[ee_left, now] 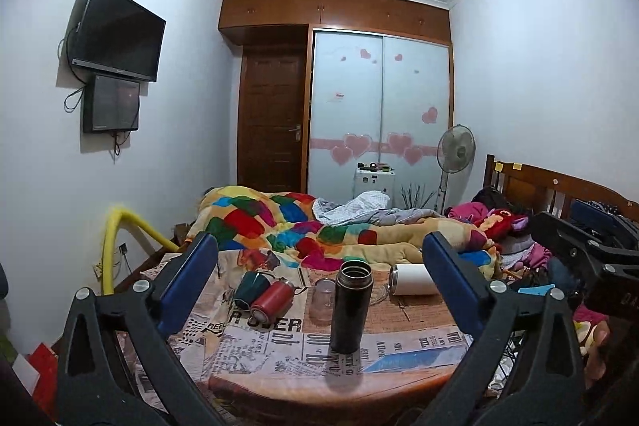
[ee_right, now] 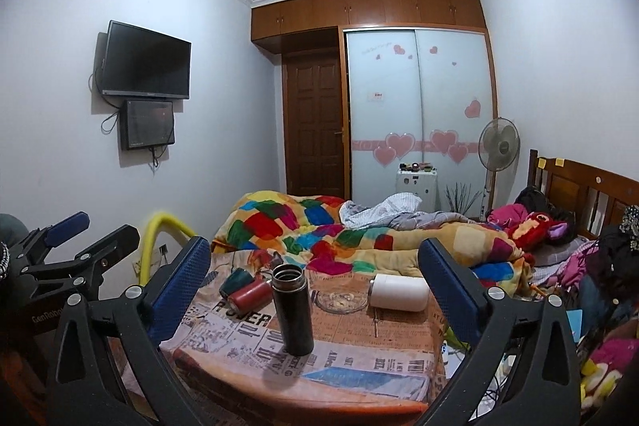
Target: Flip cup upright
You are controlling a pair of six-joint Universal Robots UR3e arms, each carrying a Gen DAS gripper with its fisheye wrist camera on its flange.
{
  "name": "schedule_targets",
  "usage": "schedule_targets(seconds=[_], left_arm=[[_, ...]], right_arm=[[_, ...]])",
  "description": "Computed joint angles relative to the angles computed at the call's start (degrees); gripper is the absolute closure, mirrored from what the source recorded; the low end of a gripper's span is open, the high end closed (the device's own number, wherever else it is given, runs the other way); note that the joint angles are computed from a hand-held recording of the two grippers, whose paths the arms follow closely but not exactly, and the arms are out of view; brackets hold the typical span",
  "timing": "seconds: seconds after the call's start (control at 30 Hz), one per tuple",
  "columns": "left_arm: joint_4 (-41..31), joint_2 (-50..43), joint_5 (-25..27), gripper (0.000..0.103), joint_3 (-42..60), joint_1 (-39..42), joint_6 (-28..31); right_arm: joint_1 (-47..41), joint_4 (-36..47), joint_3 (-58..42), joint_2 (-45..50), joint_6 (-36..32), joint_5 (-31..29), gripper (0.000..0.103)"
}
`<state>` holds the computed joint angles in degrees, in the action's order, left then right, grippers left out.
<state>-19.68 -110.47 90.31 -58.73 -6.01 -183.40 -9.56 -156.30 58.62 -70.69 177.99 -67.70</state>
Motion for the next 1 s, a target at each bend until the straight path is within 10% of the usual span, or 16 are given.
schedule_targets(seconds=[1.0], left_arm=[[-0.08, 0.41, -0.44, 0.000, -0.71, -0.22, 0.45]], right_arm=[[-0.46, -0.17, 3.25, -1.97, 0.15, 0.31, 0.000]])
